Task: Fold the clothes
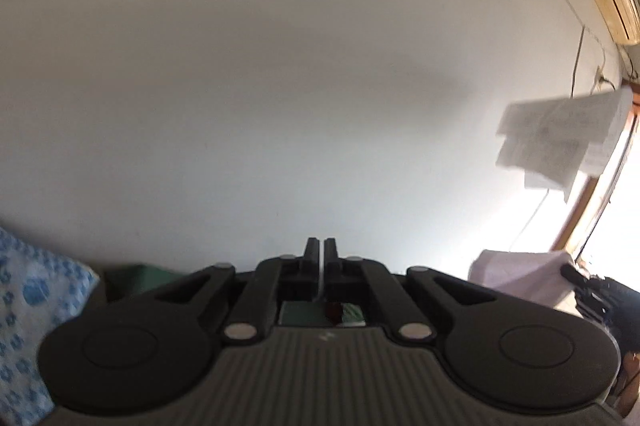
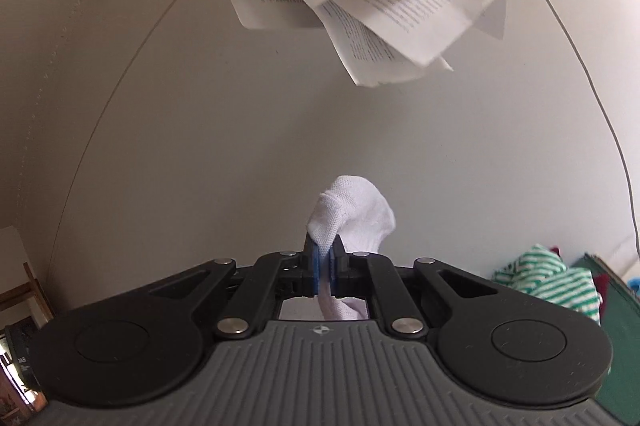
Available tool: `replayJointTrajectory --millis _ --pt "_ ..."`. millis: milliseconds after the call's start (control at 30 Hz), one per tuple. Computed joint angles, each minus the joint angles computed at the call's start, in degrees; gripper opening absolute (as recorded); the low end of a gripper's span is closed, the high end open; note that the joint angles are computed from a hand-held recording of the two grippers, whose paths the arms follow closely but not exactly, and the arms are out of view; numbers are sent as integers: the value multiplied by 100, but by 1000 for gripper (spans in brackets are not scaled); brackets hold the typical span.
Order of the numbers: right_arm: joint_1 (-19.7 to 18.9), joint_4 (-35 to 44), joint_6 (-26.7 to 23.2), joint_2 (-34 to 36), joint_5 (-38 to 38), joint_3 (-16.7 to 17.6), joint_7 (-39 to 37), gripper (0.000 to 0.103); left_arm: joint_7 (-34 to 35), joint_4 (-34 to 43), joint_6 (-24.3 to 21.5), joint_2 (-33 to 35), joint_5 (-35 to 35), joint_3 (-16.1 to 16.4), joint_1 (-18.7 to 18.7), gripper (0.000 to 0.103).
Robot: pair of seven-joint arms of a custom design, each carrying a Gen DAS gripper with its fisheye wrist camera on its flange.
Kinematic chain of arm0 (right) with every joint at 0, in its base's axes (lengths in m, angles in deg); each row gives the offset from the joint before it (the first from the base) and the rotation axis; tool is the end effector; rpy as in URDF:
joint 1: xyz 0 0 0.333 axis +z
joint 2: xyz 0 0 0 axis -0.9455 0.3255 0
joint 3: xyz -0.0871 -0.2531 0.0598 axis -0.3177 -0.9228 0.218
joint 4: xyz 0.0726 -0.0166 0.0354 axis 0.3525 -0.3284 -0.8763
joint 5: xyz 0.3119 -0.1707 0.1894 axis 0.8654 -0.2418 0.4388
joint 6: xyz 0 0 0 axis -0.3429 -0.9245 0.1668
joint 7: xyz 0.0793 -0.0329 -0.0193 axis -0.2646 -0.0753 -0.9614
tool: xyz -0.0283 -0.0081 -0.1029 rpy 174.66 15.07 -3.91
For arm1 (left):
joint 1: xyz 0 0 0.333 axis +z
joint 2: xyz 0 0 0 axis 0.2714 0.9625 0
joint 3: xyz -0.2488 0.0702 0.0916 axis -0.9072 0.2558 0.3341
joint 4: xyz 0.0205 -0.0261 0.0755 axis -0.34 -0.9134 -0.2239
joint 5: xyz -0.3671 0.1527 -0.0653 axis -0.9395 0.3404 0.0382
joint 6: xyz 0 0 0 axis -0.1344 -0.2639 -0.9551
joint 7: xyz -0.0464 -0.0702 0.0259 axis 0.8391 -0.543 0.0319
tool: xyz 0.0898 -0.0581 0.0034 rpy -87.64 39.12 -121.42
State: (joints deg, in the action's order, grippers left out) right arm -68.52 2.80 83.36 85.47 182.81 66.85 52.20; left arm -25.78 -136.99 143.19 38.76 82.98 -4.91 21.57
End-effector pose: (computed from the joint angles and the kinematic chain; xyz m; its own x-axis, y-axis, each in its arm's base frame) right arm 0.6513 0.0751 0.6514 0.6127 -0.4669 -0.6376 -0.4804 0.4206 -0.7696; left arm 0.4355 -0.1630 0.7318 0.1720 -0.9007 0.3989 -0.2651 -0.4324 -0.8619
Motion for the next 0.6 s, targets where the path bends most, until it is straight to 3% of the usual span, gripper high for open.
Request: replayJointTrajectory --millis 67,233,300,367,467,533,600 --pt "-37 -298 -198 -102 -98 -29 289 6 283 -293 240 307 -472 245 -514 0" --pt "-25 -2257 -194 -1330 -80 -411 -238 6 855 -872 919 1221 -1721 636 -1476 27" --pt "-21 -3041 62 -1849 -535 -616 -67 6 1242 -918 1053 1590 -2287 812 -1840 31" --pt "-83 -3679 356 -2247 -1345 -765 594 6 1934 -668 1055 2088 -2981 1011 -2221 31" --pt "-289 -4561 1128 -2715 -2487 -826 1823 6 2984 -16 910 2935 -4002 1040 -2463 50" --pt "-469 -4975 1492 -2852 -3176 -817 2726 7 3401 587 800 3575 -4266 862 -2393 65" --pt "-525 -5301 1819 -2918 -3577 -788 3288 9 3415 1326 630 4290 -4002 718 -2322 70"
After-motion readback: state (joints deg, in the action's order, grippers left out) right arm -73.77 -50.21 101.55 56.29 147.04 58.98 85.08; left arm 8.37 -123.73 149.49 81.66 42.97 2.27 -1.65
